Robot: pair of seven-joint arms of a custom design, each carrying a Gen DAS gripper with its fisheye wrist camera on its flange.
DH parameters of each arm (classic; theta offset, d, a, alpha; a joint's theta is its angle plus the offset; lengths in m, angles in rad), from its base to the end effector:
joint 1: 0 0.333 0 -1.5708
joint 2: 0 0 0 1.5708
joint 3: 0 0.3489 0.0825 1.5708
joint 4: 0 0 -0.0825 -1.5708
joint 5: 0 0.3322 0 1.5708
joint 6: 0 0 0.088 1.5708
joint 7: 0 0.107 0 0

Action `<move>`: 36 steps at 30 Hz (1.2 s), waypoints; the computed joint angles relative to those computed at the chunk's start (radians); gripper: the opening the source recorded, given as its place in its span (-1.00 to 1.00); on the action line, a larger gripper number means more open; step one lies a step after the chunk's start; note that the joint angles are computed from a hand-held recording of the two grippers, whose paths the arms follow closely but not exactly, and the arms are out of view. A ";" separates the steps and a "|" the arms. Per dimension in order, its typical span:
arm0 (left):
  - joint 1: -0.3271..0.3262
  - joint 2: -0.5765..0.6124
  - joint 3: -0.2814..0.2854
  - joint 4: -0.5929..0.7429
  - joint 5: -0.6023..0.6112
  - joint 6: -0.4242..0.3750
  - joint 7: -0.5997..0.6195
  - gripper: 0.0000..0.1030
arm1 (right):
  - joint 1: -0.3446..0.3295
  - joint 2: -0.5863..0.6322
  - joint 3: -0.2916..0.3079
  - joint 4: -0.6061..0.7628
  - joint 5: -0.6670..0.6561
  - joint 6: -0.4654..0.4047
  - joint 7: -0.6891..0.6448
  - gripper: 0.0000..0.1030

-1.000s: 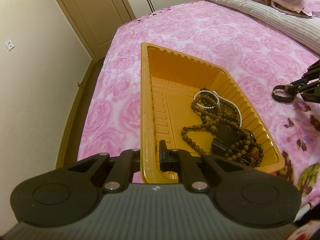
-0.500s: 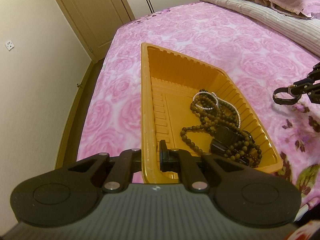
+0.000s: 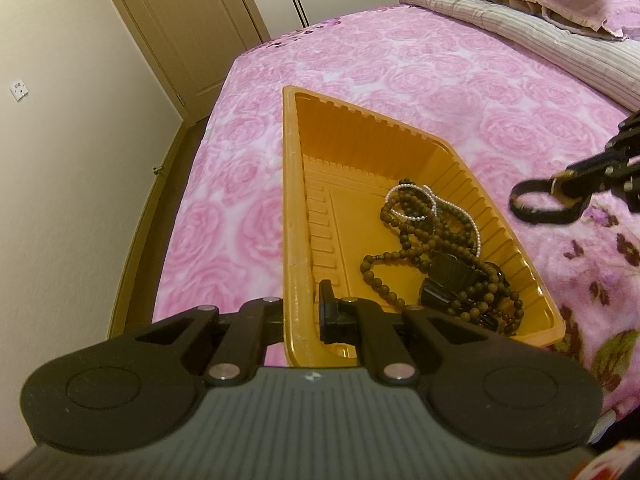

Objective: Organize jewelry
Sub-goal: 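Carry the watch over the orange tray with the right gripper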

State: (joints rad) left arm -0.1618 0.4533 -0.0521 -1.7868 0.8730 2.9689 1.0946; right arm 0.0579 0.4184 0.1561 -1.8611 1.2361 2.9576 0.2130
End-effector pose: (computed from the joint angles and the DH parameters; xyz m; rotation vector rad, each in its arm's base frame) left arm 0.6357 -0.1858 0.4303 -1.1972 2.0974 -0.5425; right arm 0.6300 0.0591 0.4012 -1.9464 1.3254 -0.4812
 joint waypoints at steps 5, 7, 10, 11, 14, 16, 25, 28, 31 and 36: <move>-0.001 0.000 0.000 0.000 -0.001 0.000 0.001 -0.87 | 0.015 0.007 0.013 0.023 -0.008 -0.069 -0.006 -0.83; -0.001 0.000 0.000 0.000 -0.001 -0.001 0.002 -0.87 | 0.024 0.016 0.015 0.034 -0.009 -0.078 -0.009 -0.83; -0.001 0.000 0.000 0.001 -0.002 -0.002 0.002 -0.87 | 0.029 0.032 0.020 0.056 -0.009 -0.094 -0.013 -0.83; -0.001 0.000 -0.001 0.001 -0.003 -0.002 0.002 -0.87 | 0.032 0.038 0.021 0.063 -0.009 -0.096 -0.012 -0.83; -0.002 0.000 0.001 -0.001 0.000 -0.002 0.000 -0.87 | 0.034 0.054 0.021 0.085 -0.019 -0.115 0.000 -0.83; -0.002 0.000 0.000 -0.001 -0.001 -0.002 0.001 -0.87 | 0.031 0.061 0.025 0.092 -0.021 -0.130 -0.002 -0.83; -0.003 0.000 0.003 -0.002 0.005 -0.001 -0.004 -0.87 | 0.029 0.083 0.028 0.124 -0.029 -0.190 0.009 -0.83; -0.003 0.000 0.003 -0.002 0.005 -0.001 -0.005 -0.87 | 0.034 0.088 0.028 0.127 -0.035 -0.193 0.017 -0.83; -0.003 0.000 0.003 -0.002 0.006 -0.001 -0.005 -0.87 | 0.036 0.088 0.028 0.125 -0.035 -0.190 0.018 -0.83; -0.002 0.000 0.002 -0.003 0.005 -0.001 -0.005 -0.87 | 0.033 0.093 0.027 0.131 -0.037 -0.199 0.036 -0.83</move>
